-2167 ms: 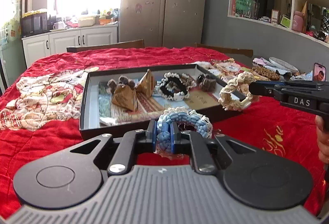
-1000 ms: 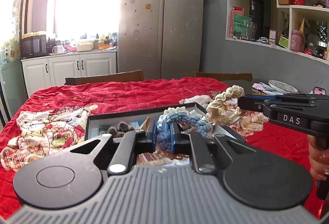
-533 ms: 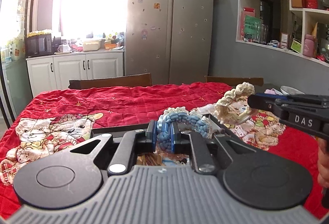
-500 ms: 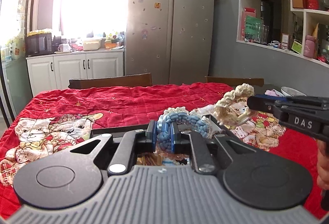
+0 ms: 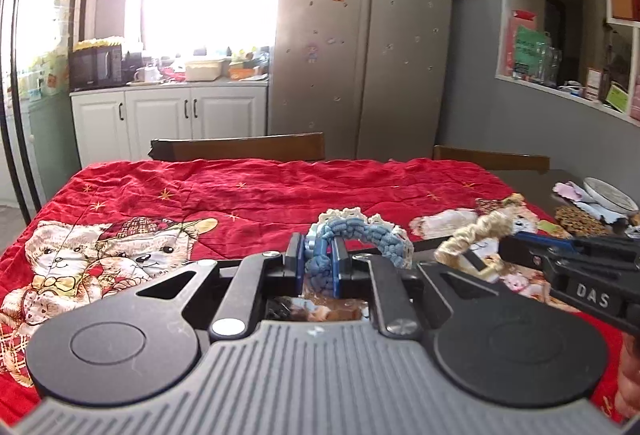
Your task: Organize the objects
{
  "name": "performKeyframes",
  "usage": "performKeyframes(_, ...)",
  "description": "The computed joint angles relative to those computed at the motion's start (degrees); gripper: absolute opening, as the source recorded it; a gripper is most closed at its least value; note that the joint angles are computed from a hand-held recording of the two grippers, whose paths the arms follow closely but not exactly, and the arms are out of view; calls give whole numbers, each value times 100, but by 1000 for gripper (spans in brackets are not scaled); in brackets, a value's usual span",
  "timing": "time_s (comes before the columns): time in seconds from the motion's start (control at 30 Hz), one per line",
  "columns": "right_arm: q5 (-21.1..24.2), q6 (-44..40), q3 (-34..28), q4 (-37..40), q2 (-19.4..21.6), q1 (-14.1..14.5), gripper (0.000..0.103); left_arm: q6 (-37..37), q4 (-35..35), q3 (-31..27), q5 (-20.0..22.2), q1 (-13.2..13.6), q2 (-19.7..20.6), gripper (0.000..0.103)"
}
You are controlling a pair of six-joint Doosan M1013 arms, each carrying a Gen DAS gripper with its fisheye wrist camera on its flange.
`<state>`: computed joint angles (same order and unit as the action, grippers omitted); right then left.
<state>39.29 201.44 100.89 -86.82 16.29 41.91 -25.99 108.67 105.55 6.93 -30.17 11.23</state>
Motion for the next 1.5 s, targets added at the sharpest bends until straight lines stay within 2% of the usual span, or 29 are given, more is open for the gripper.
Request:
performKeyframes(0.47,-181,58,-230,355,335,-267,10,3424,-3545,-460,18,108,497,16)
performKeyframes(0.77,-280,-97,-323,682,460,-384,10,4553,-4795,-645,-29,174,716,16)
performKeyframes(0.9,-389,-89,-346,824,502,-440,10,5679,-5923,-712,-8,188,780,16)
performKeyframes(1.13,-448,-207,-399,993,570,-486,10,6578,-6725,-797,103,182,871,17)
performKeyframes(1.5,-419,-485,-465,1263,642,-514,10,7322,-7377,-893,301,169,935,18)
